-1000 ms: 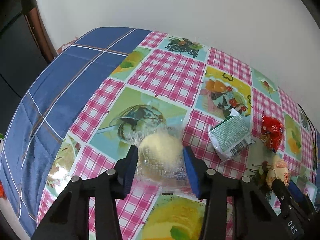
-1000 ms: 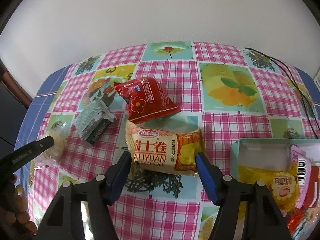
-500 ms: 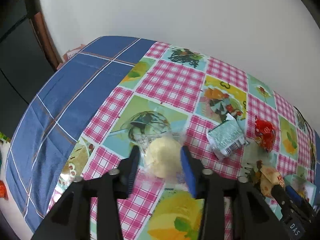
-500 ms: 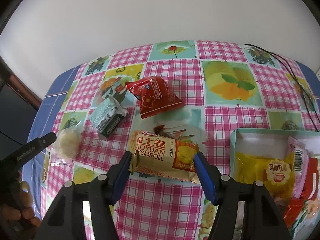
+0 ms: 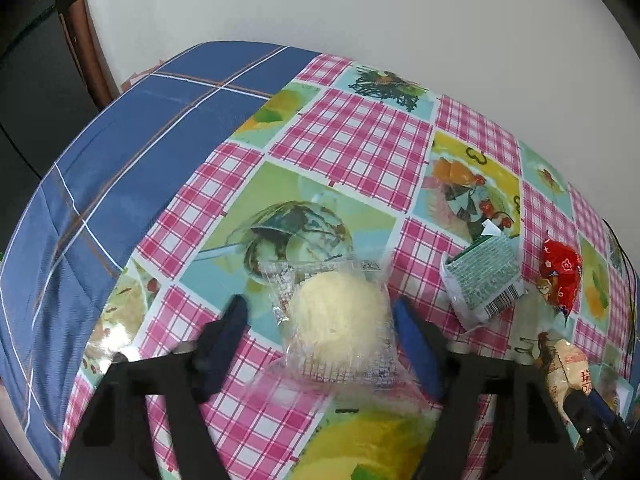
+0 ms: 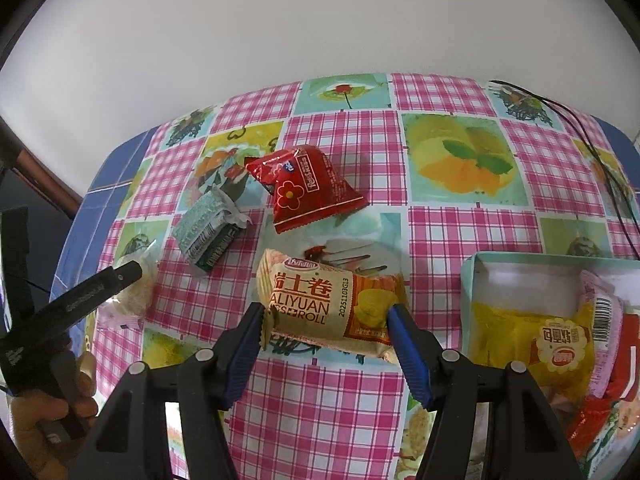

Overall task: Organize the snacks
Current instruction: 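Close the left gripper on the clear bun packet while the right grasps the swiss roll, then lift both packets off the table with both grippers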

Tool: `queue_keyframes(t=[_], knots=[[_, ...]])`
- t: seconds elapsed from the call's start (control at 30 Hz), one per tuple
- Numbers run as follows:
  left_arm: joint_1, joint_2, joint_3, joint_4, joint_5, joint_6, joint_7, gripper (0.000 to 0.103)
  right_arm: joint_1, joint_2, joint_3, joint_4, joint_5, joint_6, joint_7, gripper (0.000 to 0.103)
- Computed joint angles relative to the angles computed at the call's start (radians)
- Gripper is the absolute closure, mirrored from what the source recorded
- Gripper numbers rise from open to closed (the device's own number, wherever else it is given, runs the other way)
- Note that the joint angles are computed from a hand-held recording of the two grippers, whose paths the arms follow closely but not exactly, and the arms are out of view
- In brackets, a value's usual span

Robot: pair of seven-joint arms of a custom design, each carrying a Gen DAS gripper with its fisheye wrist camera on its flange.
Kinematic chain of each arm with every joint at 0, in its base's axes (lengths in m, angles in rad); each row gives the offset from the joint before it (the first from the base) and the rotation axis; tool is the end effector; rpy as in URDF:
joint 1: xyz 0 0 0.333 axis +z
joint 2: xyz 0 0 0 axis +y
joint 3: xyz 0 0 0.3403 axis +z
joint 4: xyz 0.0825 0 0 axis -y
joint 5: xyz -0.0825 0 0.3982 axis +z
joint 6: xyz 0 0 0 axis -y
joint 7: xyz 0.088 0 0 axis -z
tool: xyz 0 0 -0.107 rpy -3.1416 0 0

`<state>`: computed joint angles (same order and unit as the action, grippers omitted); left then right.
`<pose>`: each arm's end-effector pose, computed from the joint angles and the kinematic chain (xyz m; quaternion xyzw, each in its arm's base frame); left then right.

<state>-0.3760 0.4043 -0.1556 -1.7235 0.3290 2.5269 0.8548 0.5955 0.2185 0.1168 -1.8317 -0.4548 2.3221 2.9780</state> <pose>0.6201 -0.3527 0.4113 -0.6824 0.6970 -0.1832 0.1221 0.5079 0.4214 0.4598 -0.5253 0.8224 -0.1294 0.1758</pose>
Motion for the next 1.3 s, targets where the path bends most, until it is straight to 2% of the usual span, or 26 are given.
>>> queue_keyframes(t=[0.1,0.27,0.47,0.57,0.83,1.03,1.17,1.3], knots=[[-0.007,-0.005,0.007,-0.001,0.018,-0.004,-0.009,0.052,-0.003,0.002,0.000,-0.003,0.008,0.007,-0.004,0.037],[-0.002,-0.026,-0.002,-0.013,0.010,-0.028,-0.006,0.053,-0.003,-0.013,0.001,-0.018,0.019,0.014,0.016,0.038],[0.007,-0.093,-0.035,-0.058,-0.034,-0.045,0.006,0.053,0.002,-0.065,0.016,-0.047,0.010,0.025,0.065,0.043],[-0.006,-0.129,-0.050,-0.081,-0.041,-0.041,-0.009,0.053,0.008,-0.095,0.030,-0.051,-0.007,-0.013,0.075,0.043],[-0.049,-0.189,-0.082,-0.143,-0.015,-0.063,-0.056,0.053,-0.020,-0.186,0.058,-0.143,-0.032,0.010,0.127,0.043],[-0.045,-0.168,-0.094,-0.146,-0.062,-0.083,-0.061,0.053,-0.044,-0.167,0.063,-0.132,-0.058,0.013,0.061,0.043],[-0.038,-0.148,-0.092,-0.138,-0.094,-0.074,-0.055,0.053,-0.050,-0.106,0.050,-0.085,-0.061,0.022,-0.041,0.043],[-0.033,-0.135,-0.089,-0.137,-0.120,-0.070,-0.058,0.053,-0.061,-0.050,0.027,-0.063,-0.006,0.078,-0.124,0.043]])
